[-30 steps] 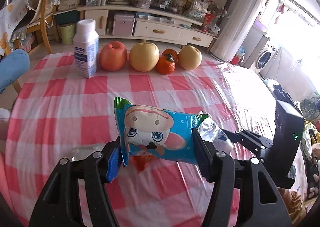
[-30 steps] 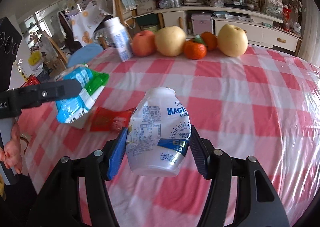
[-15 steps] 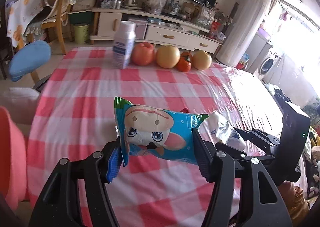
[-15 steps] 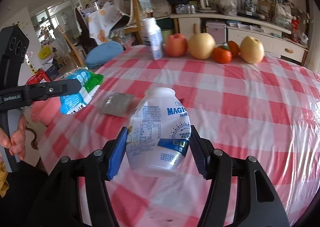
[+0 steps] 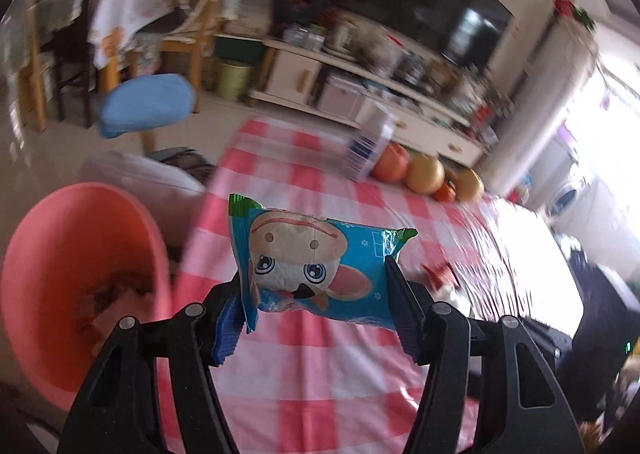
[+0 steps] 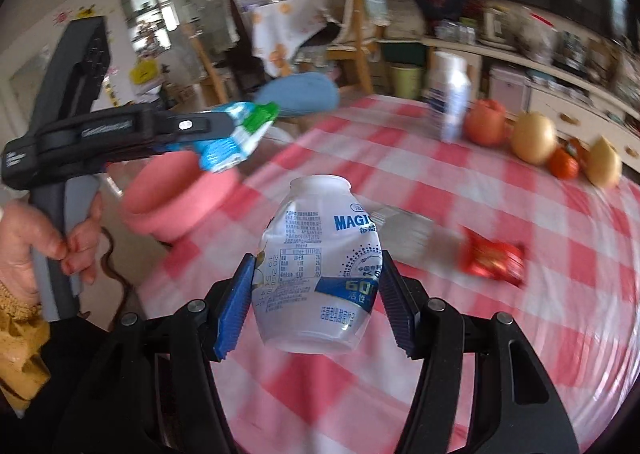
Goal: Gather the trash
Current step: 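Carry both items over the pink bin and open both tools to drop them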
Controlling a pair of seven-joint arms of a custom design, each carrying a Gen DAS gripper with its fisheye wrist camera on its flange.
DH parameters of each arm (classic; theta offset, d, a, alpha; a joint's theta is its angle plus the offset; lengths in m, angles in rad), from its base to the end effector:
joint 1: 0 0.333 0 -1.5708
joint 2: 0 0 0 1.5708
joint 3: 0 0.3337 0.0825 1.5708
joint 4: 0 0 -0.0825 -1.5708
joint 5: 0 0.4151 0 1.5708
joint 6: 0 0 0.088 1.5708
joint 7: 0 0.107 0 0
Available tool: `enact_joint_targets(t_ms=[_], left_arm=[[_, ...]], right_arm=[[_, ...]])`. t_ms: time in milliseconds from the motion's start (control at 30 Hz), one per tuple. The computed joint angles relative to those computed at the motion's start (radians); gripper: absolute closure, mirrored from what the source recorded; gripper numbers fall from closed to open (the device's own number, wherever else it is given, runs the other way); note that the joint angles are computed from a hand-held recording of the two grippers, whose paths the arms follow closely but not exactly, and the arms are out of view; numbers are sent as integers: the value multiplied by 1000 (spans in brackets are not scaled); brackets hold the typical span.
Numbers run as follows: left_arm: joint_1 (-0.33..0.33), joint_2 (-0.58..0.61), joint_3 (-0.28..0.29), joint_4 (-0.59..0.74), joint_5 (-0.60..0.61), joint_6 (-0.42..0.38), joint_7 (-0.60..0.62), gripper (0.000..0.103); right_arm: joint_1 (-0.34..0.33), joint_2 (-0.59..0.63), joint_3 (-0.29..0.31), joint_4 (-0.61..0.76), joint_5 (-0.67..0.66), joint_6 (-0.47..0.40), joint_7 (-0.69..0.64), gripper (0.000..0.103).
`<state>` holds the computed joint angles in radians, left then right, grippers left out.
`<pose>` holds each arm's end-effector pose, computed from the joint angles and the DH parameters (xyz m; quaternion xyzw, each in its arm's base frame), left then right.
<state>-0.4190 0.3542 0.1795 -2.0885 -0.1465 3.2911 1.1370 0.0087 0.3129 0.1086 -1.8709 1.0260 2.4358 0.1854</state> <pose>0.6437 -0.1503 0.3516 -0.7350 0.5363 -0.3713 0.1852 0.6764 0.0768 0.3743 -0.8453 0.3633 -0.0476 0.3888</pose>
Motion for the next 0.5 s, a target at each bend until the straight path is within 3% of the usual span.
enact_joint_targets(t_ms=[100, 200, 300, 400, 467, 500], left_arm=[[-38, -29, 77, -55, -50, 35, -16, 40], [-39, -53, 106, -101, -121, 66, -6, 40], [-132, -63, 225, -139, -244, 75, 31, 40], [-69, -79, 187, -168, -290, 91, 30, 40], [-95, -77, 227, -175, -353, 80, 56, 40], [-77, -78, 215, -176, -379, 78, 73, 40]], right_arm=[[32, -5, 22, 5, -11, -5, 3, 42], [70, -7, 41, 14, -25, 1, 1, 42], [107, 1, 58, 33, -40, 3, 5, 42], [139, 15, 75, 57, -54, 11, 12, 42], [162, 30, 85, 75, -72, 17, 27, 42], [175, 39, 91, 85, -82, 27, 31, 42]])
